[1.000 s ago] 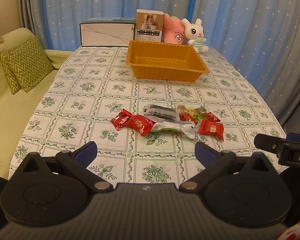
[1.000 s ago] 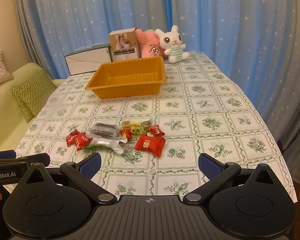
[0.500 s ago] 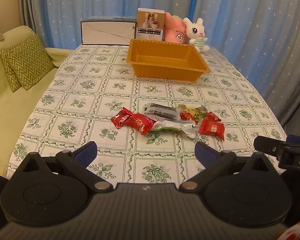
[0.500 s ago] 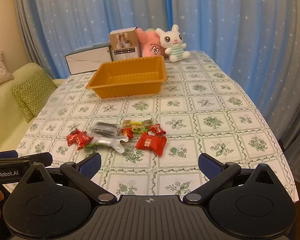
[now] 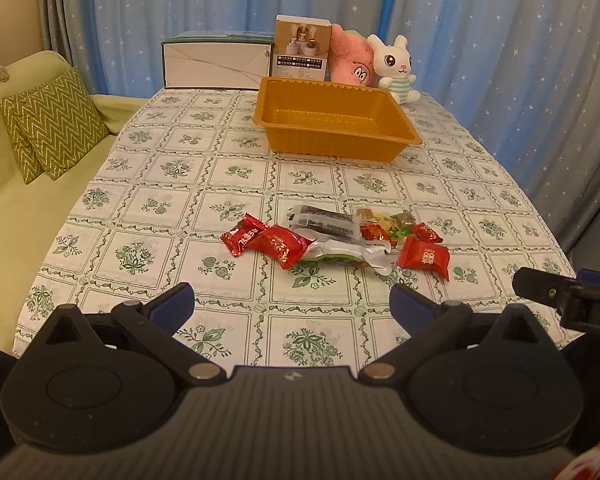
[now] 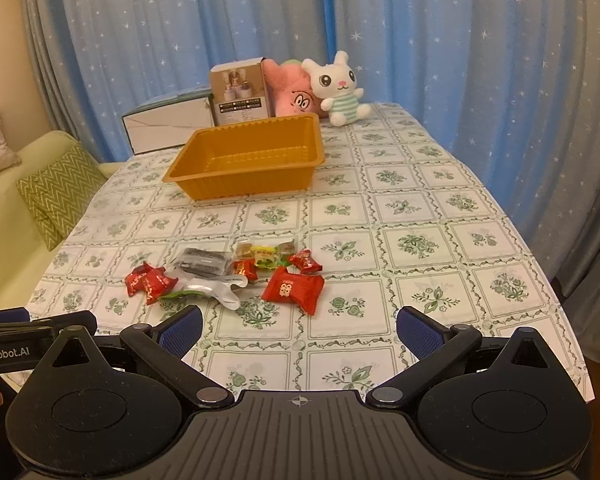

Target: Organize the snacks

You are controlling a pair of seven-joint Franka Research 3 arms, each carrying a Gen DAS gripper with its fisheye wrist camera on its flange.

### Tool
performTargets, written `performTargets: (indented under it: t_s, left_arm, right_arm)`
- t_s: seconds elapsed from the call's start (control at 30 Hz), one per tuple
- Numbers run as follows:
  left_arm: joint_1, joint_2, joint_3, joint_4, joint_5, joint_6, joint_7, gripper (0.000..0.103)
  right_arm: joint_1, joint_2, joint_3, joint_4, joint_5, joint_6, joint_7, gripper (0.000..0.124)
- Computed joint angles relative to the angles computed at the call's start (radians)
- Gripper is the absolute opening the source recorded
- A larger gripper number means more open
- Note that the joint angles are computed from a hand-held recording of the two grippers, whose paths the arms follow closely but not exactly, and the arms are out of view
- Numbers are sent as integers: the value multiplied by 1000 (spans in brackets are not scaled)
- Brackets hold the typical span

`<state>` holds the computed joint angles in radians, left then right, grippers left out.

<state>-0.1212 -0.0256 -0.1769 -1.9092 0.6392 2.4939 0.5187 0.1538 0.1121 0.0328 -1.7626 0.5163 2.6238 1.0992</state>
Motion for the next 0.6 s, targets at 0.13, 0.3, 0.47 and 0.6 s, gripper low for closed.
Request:
performTargets:
  t_s: [0.13,0.3,0.47,0.6]
  left_arm:
    - [-2,4,-1,8,1,-5,-1,103]
    - [-3,4,0,10,0,-8,-3,103]
    - [-2,3,1,9,-1,-6,-7,103]
    - [0,7,2,13,2,-8,-13,103]
  right_arm:
    - [-1,-2,-1,-3,2,1,-4,103]
    - [-1,-2,-1,-2,1,-1,-5,103]
    - [-2,-1,-1,2,3,-3,-4,103]
    - [1,3,0,5,-5,-2,4,103]
